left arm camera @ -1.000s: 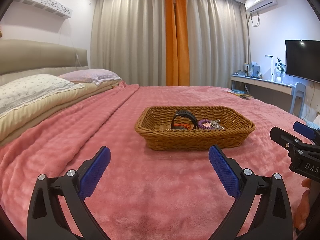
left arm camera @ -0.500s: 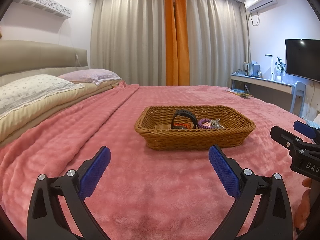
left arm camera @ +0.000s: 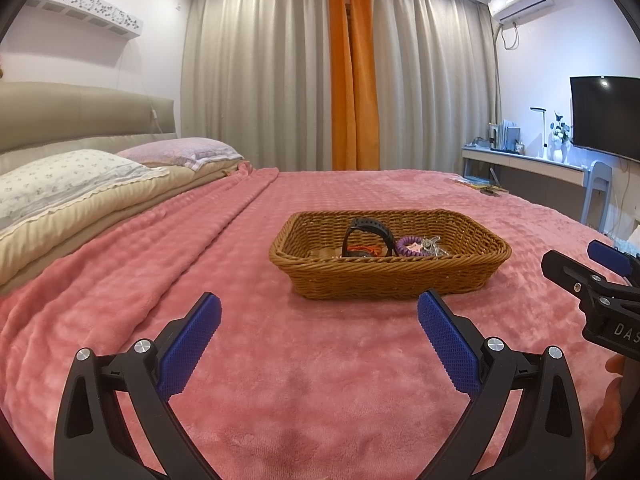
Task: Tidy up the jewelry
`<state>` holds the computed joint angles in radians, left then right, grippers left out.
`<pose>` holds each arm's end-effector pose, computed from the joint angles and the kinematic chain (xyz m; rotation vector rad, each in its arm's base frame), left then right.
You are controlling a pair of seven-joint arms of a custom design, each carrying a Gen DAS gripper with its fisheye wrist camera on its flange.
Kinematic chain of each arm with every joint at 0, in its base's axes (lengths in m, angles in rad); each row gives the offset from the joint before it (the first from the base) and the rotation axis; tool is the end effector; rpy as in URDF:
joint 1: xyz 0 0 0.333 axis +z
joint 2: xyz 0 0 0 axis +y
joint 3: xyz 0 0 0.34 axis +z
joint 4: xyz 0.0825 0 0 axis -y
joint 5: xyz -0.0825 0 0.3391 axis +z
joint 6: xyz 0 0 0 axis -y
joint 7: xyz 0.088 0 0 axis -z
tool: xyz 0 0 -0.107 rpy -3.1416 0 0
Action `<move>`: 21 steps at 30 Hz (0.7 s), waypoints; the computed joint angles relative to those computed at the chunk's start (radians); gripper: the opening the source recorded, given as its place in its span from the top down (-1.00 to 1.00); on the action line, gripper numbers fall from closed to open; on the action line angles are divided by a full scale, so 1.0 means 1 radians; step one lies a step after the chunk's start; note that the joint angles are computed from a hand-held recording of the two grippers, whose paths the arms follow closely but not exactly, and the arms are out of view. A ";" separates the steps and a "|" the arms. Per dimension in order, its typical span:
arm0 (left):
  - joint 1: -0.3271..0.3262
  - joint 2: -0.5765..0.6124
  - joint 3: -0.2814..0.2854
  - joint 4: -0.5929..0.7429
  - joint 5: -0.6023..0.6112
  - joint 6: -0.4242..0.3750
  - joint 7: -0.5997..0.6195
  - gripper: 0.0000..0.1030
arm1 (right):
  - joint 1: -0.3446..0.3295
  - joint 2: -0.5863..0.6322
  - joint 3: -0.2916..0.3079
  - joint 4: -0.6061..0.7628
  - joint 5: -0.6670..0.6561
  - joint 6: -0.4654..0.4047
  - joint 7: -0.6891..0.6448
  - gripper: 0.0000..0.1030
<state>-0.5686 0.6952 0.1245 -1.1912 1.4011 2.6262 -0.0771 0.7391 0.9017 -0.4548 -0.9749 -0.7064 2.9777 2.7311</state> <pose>0.6603 -0.3770 0.4765 -1.4827 1.3572 -0.9819 0.6667 0.4327 0.4853 -1.5084 1.2918 -0.8829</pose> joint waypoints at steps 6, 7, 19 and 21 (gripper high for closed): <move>0.004 -0.004 -0.003 -0.007 -0.004 0.006 0.005 -0.85 | 0.001 0.000 -0.001 -0.001 0.002 0.000 0.000 -0.85; 0.006 -0.004 -0.004 -0.009 -0.005 0.009 0.006 -0.85 | 0.001 0.001 -0.003 0.001 0.002 0.000 0.001 -0.85; 0.008 -0.016 -0.004 -0.030 0.006 0.012 -0.002 -0.85 | 0.002 0.001 -0.003 0.001 0.003 0.000 -0.001 -0.85; 0.009 -0.008 -0.008 -0.017 -0.001 0.008 0.008 -0.85 | 0.002 0.001 -0.002 0.000 0.003 -0.001 -0.001 -0.85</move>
<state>-0.5598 0.6871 0.1164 -1.2080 1.4002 2.6345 -0.0693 0.7407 0.9023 -0.4571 -0.9746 -0.7035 2.9770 2.7303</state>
